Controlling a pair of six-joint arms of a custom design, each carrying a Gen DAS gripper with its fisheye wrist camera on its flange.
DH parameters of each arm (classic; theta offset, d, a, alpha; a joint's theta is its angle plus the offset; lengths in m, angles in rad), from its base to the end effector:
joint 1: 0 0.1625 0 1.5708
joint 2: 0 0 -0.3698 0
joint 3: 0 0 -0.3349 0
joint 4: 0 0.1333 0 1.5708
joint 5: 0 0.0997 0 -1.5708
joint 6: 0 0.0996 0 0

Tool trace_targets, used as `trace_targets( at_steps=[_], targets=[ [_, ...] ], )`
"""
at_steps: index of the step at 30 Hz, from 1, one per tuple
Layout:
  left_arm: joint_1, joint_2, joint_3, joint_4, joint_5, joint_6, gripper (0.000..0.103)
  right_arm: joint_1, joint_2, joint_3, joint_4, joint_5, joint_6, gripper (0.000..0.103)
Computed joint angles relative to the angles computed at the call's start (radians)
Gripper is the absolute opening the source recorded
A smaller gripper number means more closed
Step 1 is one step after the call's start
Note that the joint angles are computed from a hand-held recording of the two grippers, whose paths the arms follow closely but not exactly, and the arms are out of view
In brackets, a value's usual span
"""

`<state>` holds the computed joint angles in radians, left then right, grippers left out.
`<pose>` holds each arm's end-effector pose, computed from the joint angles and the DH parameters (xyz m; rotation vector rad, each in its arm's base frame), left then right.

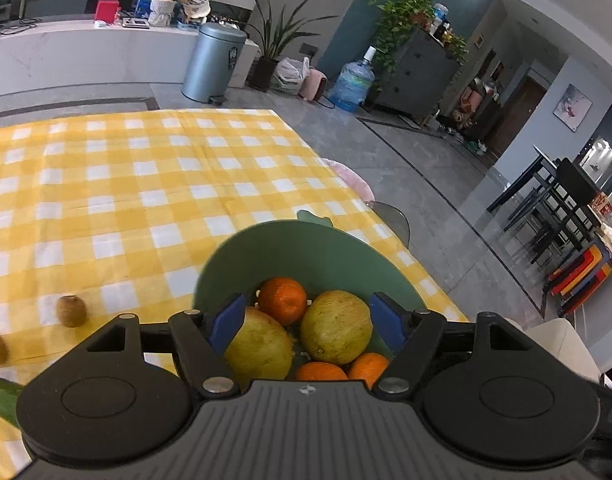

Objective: Organize fruits
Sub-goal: 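Withdraw both tools from the colander toward the cucumber and small fruits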

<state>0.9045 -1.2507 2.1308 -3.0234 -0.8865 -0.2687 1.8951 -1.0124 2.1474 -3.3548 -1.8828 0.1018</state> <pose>-0.1271 -0.4792 0.2445 0.2436 2.5739 -1.0883 0.2484 -0.4166 0.1573 0.1639 -2.8040 1.0155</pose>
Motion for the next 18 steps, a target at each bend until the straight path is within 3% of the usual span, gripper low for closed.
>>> trace_targets(
  at_steps=[7,12,15,17,18],
  targets=[
    [-0.048,-0.070,0.029,0.094,0.109,-0.057,0.085,0.032,0.014,-0.024,0.052,-0.028,-0.058,0.096],
    [-0.085,-0.154,0.059,0.223,0.181,-0.143,0.086,0.050,0.019,-0.033,0.086,-0.022,-0.091,0.096],
    [-0.110,-0.231,0.102,0.276,0.216,-0.221,0.086,0.055,0.014,-0.025,0.085,0.031,-0.122,0.080],
    [-0.127,-0.283,0.130,0.325,0.244,-0.273,0.086,0.058,0.013,-0.019,0.076,0.070,-0.140,0.053],
    [-0.136,-0.307,0.142,0.357,0.258,-0.302,0.086,0.061,0.011,-0.019,0.086,0.090,-0.153,0.049]
  ],
)
